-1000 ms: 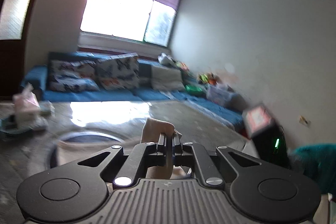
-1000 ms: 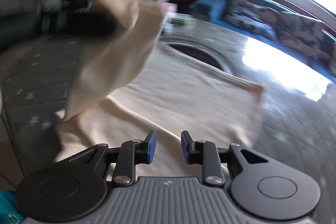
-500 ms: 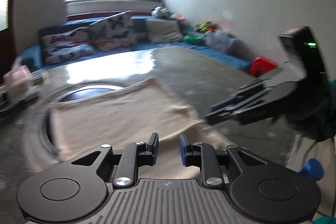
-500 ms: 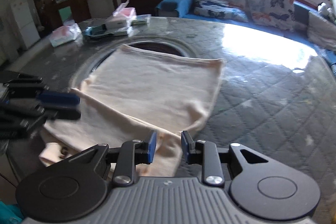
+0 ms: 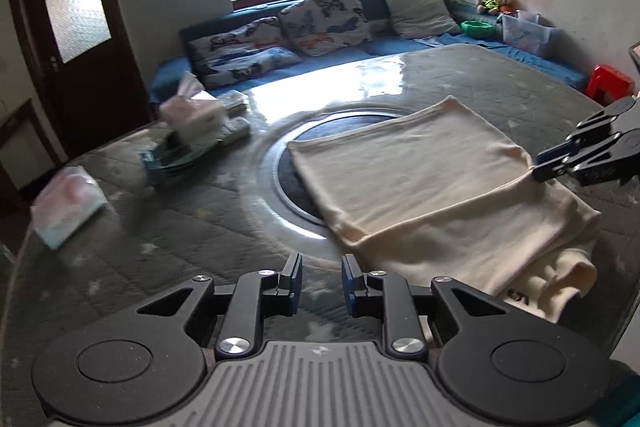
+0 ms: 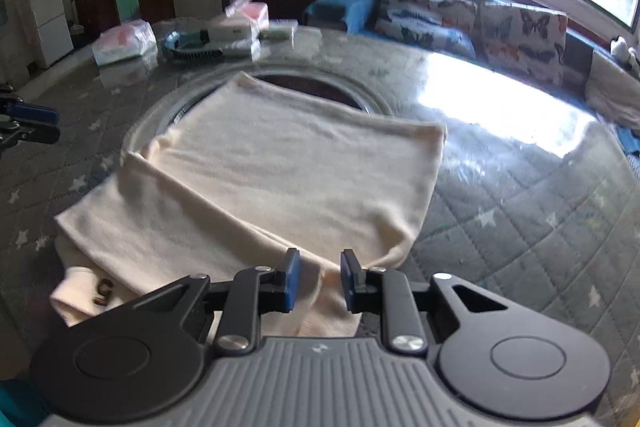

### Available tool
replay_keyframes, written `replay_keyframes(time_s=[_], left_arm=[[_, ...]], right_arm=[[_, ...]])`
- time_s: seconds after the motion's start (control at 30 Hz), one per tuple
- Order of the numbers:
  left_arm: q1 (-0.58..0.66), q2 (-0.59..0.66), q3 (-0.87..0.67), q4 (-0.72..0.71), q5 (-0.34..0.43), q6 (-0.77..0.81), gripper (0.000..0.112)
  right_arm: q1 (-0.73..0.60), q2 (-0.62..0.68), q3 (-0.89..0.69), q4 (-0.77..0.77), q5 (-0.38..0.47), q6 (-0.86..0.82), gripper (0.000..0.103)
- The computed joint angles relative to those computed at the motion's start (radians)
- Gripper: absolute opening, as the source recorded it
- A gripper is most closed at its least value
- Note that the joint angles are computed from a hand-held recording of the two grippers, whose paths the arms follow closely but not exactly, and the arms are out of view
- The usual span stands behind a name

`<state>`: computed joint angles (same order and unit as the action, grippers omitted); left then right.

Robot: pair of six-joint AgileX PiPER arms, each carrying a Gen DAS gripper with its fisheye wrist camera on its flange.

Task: Fold clothes

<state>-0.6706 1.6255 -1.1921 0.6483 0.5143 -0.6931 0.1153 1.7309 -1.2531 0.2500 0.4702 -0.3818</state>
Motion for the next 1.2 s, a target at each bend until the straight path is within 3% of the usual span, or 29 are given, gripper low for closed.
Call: replay_keyframes(time_s=[0.27,0.5,0.6,0.77,1.03,1.2], left_arm=[[-0.031,0.129,-0.034,0.039,-0.203,-0.139,0.023],[0.005,0.271,-0.128,-0.076,-0.237,-0.071,0.023],[0.001,0.241,-0.085,-0.061,-0.258,-0.075,0.022],[-0.038,0.139,0.031,0.096,-0.303,-0.185,0.023],[-0.032,0.108,0.115,0.012,-0.295,-0.155,0.025],[-0.053,0.068,0.145,0.101,-0.278,-0.209,0.024]], right_arm=[[0.031,-0.006,0.014,0.046,-0.008,-0.105,0.020],[0.027,0.005,0.035,0.054,-0.019,-0.122,0.020],[0.023,-0.017,0.065,0.061,-0.023,-0.141,0.020],[0.018,-0.094,0.134,0.161,-0.011,-0.273,0.020],[0.027,-0.103,0.189,0.187,-0.035,-0.289,0.020],[0.037,-0.107,0.196,0.147,-0.036,-0.267,0.020]])
